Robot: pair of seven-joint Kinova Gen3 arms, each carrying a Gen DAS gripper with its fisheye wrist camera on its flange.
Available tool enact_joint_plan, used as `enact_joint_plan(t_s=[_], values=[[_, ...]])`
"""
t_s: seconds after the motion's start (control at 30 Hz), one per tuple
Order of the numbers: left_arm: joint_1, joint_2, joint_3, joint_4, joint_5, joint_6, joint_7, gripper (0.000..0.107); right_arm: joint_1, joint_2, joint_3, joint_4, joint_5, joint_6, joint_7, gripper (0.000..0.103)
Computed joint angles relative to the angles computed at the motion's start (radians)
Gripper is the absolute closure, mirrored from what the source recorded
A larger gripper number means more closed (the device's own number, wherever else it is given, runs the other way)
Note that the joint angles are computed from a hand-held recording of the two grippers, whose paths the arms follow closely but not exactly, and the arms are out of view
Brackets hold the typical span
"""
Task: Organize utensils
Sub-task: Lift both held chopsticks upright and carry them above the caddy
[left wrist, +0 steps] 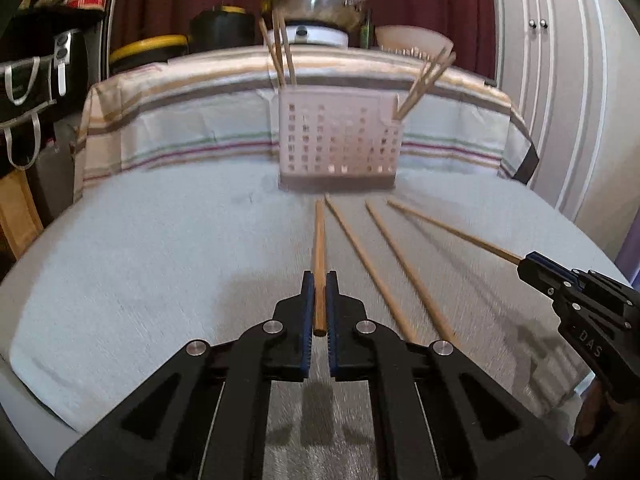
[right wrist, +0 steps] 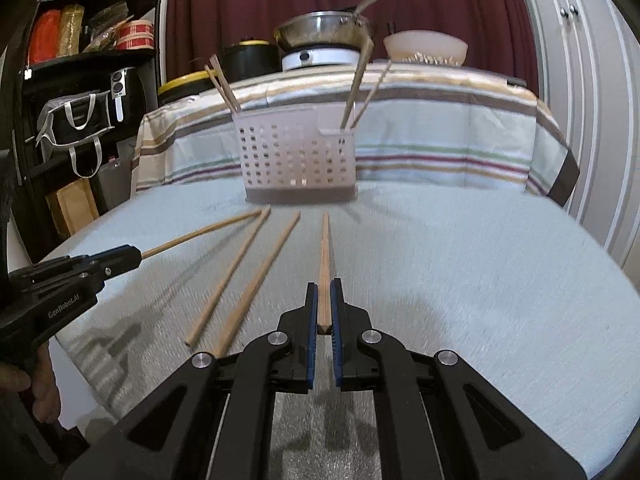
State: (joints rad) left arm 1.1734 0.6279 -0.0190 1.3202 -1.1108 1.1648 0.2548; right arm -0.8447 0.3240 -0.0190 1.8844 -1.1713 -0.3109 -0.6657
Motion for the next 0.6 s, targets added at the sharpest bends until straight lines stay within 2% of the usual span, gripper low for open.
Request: enact_joint_plan(t_s=[0.37, 0.6], values=[[0.018, -0.051, 0.004, -0.004, -0.078, 0.083, 0.016, 0.101, 0.024, -0.054, -0.043, -0.024, -0.003, -0.047, 0.049, 0.096], [-0.028, -0.106, 0.034, 0.0, -0.076, 0.077, -0.002, 0.101, 0.055, -0.069, -0.049, -0.084, -0.069, 0.001, 0.132, 0.096]])
